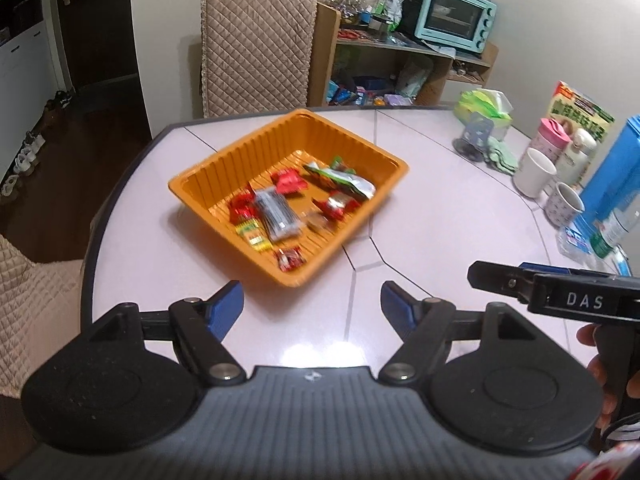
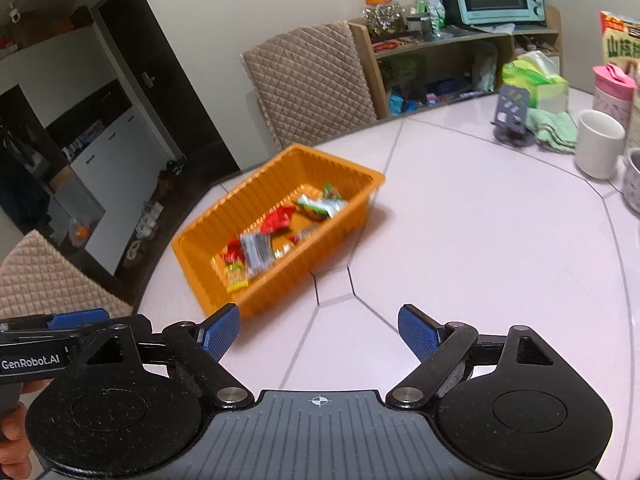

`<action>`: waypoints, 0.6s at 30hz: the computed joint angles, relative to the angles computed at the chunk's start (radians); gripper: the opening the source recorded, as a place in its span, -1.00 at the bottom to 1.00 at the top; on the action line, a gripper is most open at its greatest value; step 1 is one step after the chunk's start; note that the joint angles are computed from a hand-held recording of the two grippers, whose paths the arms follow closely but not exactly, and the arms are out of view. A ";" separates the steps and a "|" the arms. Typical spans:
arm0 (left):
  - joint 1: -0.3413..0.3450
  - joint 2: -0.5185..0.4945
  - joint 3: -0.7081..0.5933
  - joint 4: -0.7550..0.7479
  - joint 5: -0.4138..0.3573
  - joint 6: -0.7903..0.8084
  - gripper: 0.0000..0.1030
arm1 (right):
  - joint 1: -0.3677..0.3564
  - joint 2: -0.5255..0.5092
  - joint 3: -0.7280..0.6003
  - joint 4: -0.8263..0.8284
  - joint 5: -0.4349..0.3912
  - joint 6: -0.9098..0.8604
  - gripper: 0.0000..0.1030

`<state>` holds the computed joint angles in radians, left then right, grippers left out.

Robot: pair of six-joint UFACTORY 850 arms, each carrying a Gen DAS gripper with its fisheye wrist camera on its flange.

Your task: Organize snacks

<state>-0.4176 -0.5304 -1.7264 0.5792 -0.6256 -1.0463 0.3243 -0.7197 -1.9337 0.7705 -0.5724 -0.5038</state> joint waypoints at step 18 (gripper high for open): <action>-0.158 0.111 0.143 0.062 -0.105 -0.200 0.45 | -0.047 0.272 0.394 0.059 0.011 -0.214 0.67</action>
<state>-0.5751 -0.4192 -1.5831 0.6410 -0.7301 -1.2462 0.2769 -0.4479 -1.5395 0.8292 -0.5617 -0.7179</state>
